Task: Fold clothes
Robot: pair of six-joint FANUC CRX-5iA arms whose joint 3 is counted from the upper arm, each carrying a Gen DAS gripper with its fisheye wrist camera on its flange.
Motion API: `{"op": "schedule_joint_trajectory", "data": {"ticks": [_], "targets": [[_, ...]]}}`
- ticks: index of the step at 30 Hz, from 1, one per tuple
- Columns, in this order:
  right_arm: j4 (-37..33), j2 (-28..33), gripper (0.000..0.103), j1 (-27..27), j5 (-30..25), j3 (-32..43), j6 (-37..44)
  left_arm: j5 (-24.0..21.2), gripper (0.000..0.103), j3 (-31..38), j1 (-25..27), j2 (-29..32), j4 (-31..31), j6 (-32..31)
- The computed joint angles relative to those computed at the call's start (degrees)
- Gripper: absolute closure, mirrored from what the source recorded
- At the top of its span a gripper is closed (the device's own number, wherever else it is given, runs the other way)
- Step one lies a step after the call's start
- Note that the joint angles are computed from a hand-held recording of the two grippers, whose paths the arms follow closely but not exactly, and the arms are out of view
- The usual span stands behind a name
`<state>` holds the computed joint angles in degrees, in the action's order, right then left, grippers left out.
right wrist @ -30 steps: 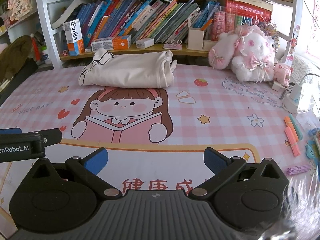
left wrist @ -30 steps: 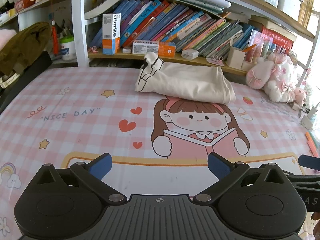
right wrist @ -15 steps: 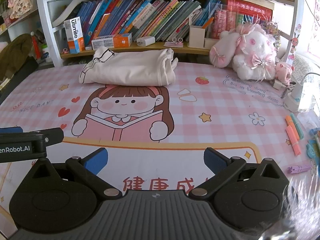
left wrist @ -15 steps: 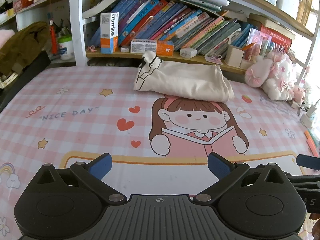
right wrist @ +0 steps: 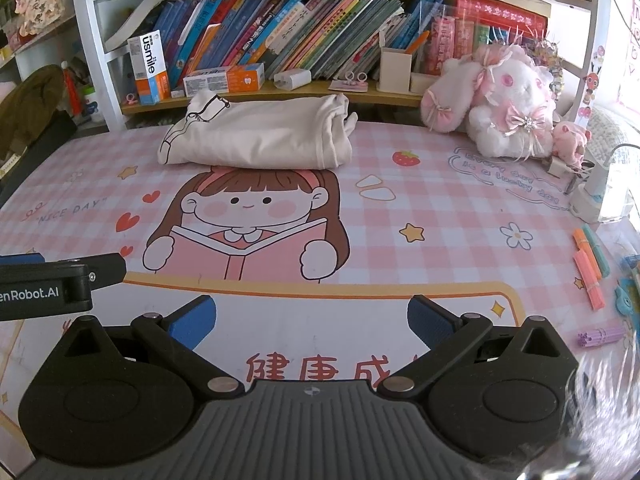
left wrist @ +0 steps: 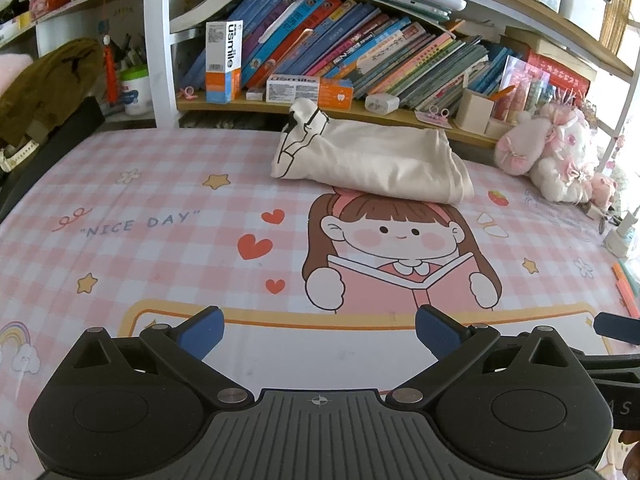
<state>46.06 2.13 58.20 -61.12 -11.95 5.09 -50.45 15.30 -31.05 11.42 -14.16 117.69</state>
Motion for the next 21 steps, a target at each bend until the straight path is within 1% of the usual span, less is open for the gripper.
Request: {"op": "schedule_joint_trajectory", "data": {"ticks": [10, 14, 21], "targets": [[-0.64, 0.32, 0.0, -0.18, 0.12, 0.4, 0.3, 0.24, 0.0, -0.05, 0.23, 0.19, 0.92, -0.93], [-0.91, 0.42, 0.0, -0.3, 0.24, 0.47, 0.44, 1.02, 0.0, -0.62, 0.51, 0.01, 1.85, -1.37], [-1.38, 0.48, 0.0, -0.43, 0.42, 0.52, 0.87, 0.8, 0.0, -0.68, 0.74, 0.29, 2.93, -1.93]]}}
